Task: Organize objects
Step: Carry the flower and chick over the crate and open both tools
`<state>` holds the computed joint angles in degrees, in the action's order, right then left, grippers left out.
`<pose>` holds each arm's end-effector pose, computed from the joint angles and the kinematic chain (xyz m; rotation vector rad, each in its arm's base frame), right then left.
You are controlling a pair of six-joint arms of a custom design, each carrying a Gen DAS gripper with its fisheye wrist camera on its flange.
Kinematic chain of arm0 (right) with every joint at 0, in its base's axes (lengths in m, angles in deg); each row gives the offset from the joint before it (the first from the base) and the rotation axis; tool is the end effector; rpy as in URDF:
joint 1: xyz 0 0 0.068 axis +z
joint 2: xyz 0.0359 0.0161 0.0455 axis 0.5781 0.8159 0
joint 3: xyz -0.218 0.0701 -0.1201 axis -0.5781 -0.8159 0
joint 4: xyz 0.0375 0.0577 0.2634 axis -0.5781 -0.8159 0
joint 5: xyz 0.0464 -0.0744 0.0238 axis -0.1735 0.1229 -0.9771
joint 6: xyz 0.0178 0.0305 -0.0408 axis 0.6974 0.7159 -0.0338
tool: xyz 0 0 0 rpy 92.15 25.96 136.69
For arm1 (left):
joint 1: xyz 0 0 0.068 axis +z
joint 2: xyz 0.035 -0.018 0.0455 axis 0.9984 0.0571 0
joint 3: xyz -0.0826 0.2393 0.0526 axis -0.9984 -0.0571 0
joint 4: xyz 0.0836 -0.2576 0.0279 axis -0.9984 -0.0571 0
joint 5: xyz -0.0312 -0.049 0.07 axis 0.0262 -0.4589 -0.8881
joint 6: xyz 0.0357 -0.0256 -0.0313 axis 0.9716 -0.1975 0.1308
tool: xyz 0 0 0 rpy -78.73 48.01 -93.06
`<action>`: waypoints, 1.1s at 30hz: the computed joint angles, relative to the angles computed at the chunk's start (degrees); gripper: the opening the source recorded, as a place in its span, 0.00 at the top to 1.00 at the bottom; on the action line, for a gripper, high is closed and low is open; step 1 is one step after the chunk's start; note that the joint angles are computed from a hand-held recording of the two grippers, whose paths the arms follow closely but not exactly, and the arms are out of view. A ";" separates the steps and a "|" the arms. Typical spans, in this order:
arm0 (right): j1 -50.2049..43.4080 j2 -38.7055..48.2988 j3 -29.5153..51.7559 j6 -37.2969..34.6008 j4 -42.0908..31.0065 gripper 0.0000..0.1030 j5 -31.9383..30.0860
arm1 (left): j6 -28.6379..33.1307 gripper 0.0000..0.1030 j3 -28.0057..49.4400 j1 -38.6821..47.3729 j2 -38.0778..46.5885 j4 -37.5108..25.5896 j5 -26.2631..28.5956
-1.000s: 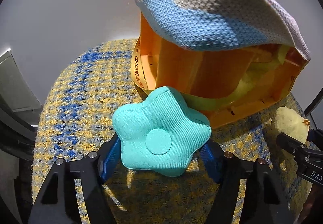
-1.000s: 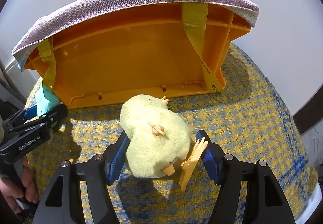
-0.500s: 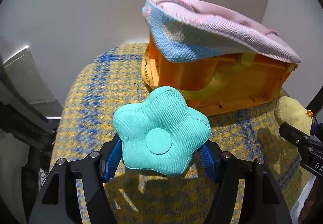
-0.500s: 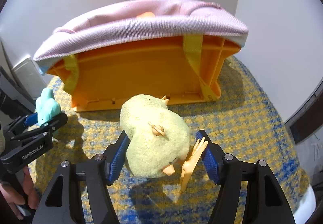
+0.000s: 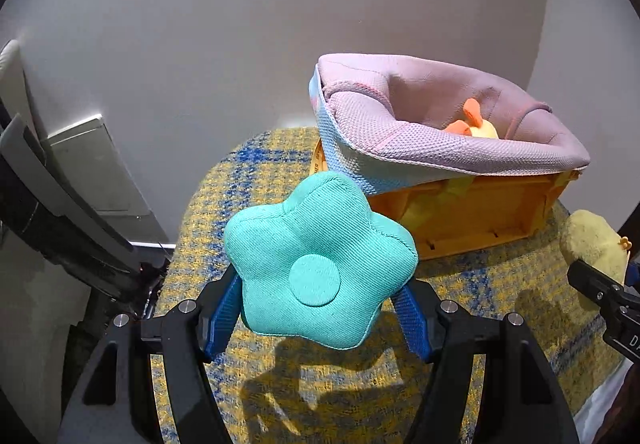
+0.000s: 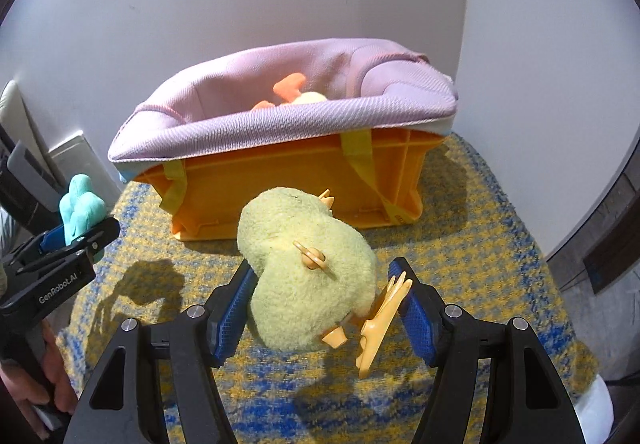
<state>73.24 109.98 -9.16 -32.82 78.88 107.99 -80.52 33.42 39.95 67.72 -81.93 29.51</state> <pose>0.2288 0.1576 0.1500 -0.1951 2.3502 -0.1180 0.1621 -0.1364 0.1346 -0.9973 2.1759 0.2894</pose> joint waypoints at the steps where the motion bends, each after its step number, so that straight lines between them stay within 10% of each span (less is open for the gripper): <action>1: 0.27 -0.44 0.12 0.31 -0.56 0.35 -0.03 | -0.31 0.34 0.15 -0.50 0.23 0.15 0.37; 13: -0.94 -4.01 1.84 -1.30 -2.93 0.35 -0.73 | -4.26 0.34 6.42 -5.24 -0.54 -9.78 -0.81; 33: -5.31 -4.10 19.41 -10.38 -12.03 0.35 -4.22 | 15.20 0.34 22.27 4.03 -2.50 -14.66 -3.85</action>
<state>67.93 105.88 10.25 -43.20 66.85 103.77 -65.33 55.69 43.98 65.22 -96.59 25.66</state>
